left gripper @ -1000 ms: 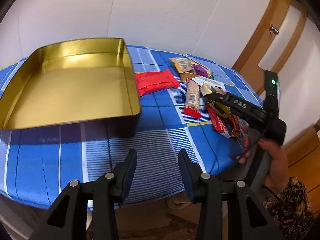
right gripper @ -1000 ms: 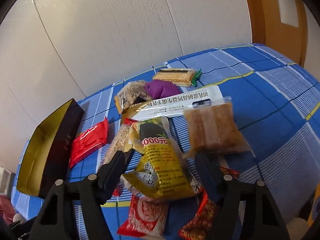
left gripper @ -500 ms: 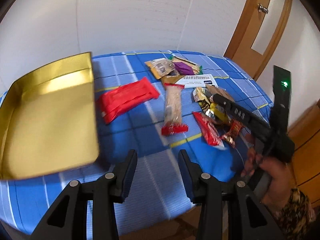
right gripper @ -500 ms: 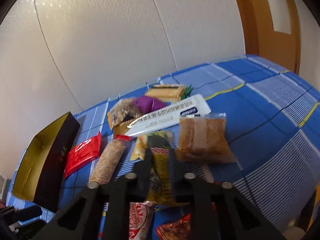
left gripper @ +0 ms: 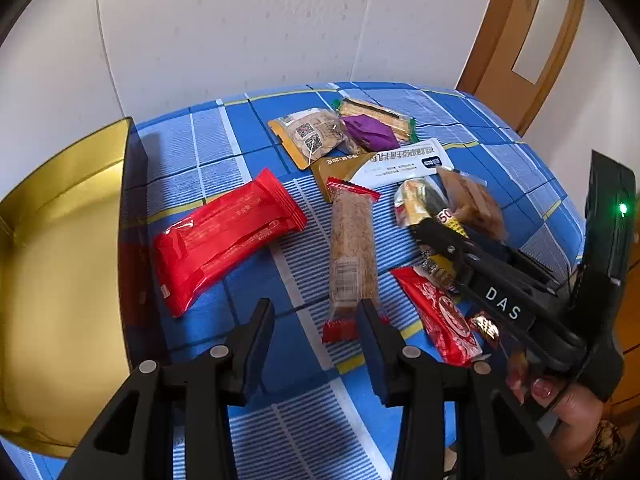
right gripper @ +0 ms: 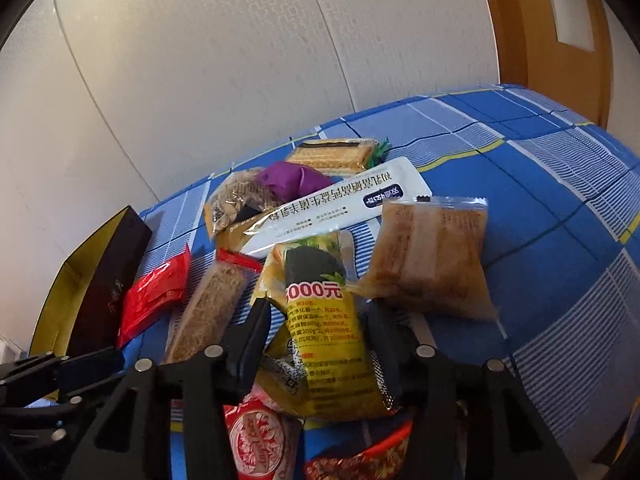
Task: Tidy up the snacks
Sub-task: 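Grasp the tan granola bar with the left tool while the right tool grasps the yellow bag, then carry the granola bar over the gold tray with the left tool while the right tool lifts the yellow bag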
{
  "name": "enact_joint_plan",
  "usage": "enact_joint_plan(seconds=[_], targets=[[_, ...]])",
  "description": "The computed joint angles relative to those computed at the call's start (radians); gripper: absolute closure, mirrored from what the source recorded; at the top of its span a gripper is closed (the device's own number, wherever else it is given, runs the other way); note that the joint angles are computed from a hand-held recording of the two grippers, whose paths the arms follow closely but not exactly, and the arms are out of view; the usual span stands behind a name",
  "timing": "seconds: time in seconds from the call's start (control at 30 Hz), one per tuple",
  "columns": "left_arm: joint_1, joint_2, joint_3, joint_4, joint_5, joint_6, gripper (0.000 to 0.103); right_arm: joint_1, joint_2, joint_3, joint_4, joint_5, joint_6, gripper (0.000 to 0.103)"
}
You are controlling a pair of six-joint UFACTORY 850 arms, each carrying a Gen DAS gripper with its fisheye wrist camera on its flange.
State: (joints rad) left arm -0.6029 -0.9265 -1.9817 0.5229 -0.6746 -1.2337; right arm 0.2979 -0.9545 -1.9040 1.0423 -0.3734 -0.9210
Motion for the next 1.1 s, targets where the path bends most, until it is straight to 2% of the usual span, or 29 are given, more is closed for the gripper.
enact_joint_plan(seconds=[0.13,0.27,0.33,0.53,0.63,0.7,0.77,0.93,1.1], targets=[[0.005,-0.015,-0.021,-0.014,0.013,0.017,0.060,0.003,0.030,0.049,0.140,0.049,-0.139,0.071],[0.008,-0.044,-0.066,-0.039,0.029,0.071,0.060,-0.013,0.050,0.083,0.379,0.035,-0.329,0.071],[0.015,-0.068,-0.098,-0.074,0.041,0.122,0.060,-0.015,0.052,0.084,0.392,0.037,-0.327,0.071],[0.029,-0.145,-0.206,-0.158,0.006,0.242,0.060,-0.020,0.047,0.074,0.366,0.025,-0.267,0.071],[0.023,-0.151,-0.210,-0.102,0.006,0.236,0.060,-0.022,0.049,0.079,0.390,0.013,-0.301,0.071],[0.021,-0.150,-0.208,-0.080,0.002,0.232,0.068,-0.021,0.052,0.084,0.416,0.008,-0.335,0.071],[0.018,-0.141,-0.187,-0.044,0.005,0.213,0.073,-0.020,0.053,0.088,0.431,0.007,-0.355,0.071],[0.008,-0.072,-0.062,0.038,0.051,0.112,0.073,-0.024,0.049,0.087,0.442,-0.010,-0.350,0.071],[0.002,0.046,0.137,0.140,0.198,-0.114,0.073,-0.025,0.050,0.090,0.455,-0.018,-0.358,0.071]])
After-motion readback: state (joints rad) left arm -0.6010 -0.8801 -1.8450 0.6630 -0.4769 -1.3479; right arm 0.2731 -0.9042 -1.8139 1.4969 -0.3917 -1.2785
